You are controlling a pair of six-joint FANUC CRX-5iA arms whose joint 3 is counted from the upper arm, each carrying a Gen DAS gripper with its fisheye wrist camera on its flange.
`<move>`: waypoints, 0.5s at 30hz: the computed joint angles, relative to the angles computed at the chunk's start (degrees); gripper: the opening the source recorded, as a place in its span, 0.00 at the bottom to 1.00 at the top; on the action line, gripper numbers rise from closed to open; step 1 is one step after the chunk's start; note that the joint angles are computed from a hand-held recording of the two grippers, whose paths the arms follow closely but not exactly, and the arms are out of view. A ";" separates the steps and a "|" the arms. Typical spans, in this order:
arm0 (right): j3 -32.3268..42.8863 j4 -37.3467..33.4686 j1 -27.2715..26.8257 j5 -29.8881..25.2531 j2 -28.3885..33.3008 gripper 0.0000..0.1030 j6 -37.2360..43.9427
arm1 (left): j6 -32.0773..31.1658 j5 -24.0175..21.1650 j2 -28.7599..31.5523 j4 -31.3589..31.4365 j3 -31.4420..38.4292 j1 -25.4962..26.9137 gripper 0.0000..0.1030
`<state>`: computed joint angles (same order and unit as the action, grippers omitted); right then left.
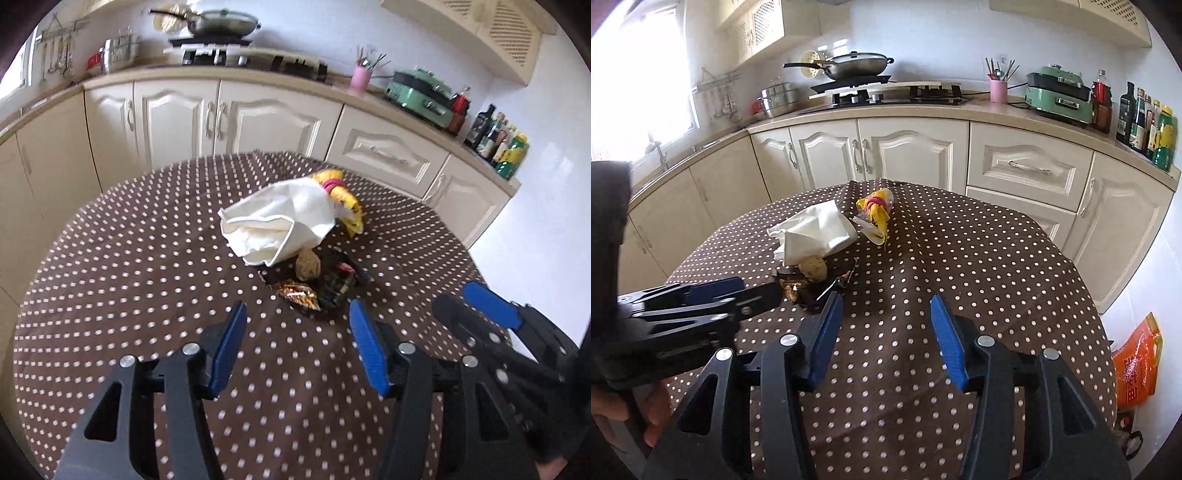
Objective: Collect trash
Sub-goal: 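Move both open tools back toward the table, then grasp the dark snack tray with the left tool while the right tool grasps the cookie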
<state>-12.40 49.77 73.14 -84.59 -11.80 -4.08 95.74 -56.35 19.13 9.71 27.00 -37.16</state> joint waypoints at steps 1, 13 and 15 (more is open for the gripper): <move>0.01 -0.23 -0.53 0.45 0.09 0.46 0.67 | 0.15 -0.32 0.61 0.27 0.65 0.12 0.55; -0.19 -1.28 -2.34 2.46 -0.06 0.46 2.35 | -2.66 -1.07 4.29 5.02 1.81 1.35 0.16; 0.31 -1.57 -2.37 3.02 0.24 0.46 2.85 | -3.85 -0.91 2.90 6.18 -0.17 2.11 0.16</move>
<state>-12.09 48.20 70.77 -81.57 -11.56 -1.23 91.90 -57.25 22.03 15.88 26.82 -35.04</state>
